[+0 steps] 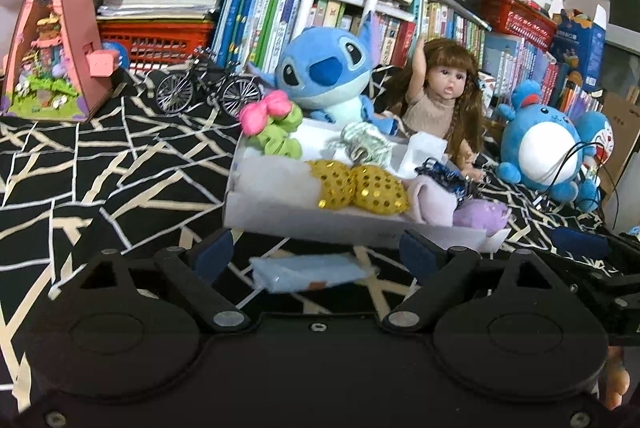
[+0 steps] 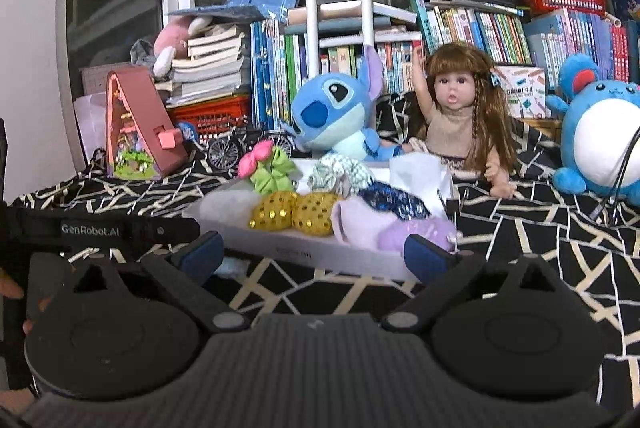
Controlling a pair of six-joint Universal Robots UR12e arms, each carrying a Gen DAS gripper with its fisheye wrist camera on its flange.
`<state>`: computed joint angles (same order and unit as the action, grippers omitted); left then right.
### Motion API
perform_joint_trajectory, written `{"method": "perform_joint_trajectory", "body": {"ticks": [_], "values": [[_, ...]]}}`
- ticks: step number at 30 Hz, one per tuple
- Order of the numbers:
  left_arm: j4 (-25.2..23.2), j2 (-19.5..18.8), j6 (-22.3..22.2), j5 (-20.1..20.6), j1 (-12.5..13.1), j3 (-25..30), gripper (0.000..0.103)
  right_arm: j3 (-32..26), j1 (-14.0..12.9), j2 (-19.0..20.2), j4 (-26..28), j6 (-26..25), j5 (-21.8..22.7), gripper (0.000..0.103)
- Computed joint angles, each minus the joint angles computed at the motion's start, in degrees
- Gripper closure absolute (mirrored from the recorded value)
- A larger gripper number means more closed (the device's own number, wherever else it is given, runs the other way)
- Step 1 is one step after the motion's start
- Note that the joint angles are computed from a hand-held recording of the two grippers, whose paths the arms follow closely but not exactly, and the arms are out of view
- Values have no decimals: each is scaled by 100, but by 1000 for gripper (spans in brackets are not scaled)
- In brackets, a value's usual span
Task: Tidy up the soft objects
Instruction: 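Move both tools out of the box toward the items left on the bed, then grasp the light blue packet with the left tool while the right tool grasps the small beige piece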
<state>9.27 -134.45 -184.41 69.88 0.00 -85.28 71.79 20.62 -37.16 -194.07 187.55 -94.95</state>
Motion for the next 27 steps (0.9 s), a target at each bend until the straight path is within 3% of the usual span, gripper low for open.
{"method": "perform_joint_trajectory", "body": {"ticks": [20, 27], "values": [[-406, -124, 35, 255, -71, 88, 13, 477, 45, -124, 183, -608, 291, 3], [-459, -184, -67, 318, -115, 202, 13, 483, 66, -98, 325, -869, 338, 10]]}}
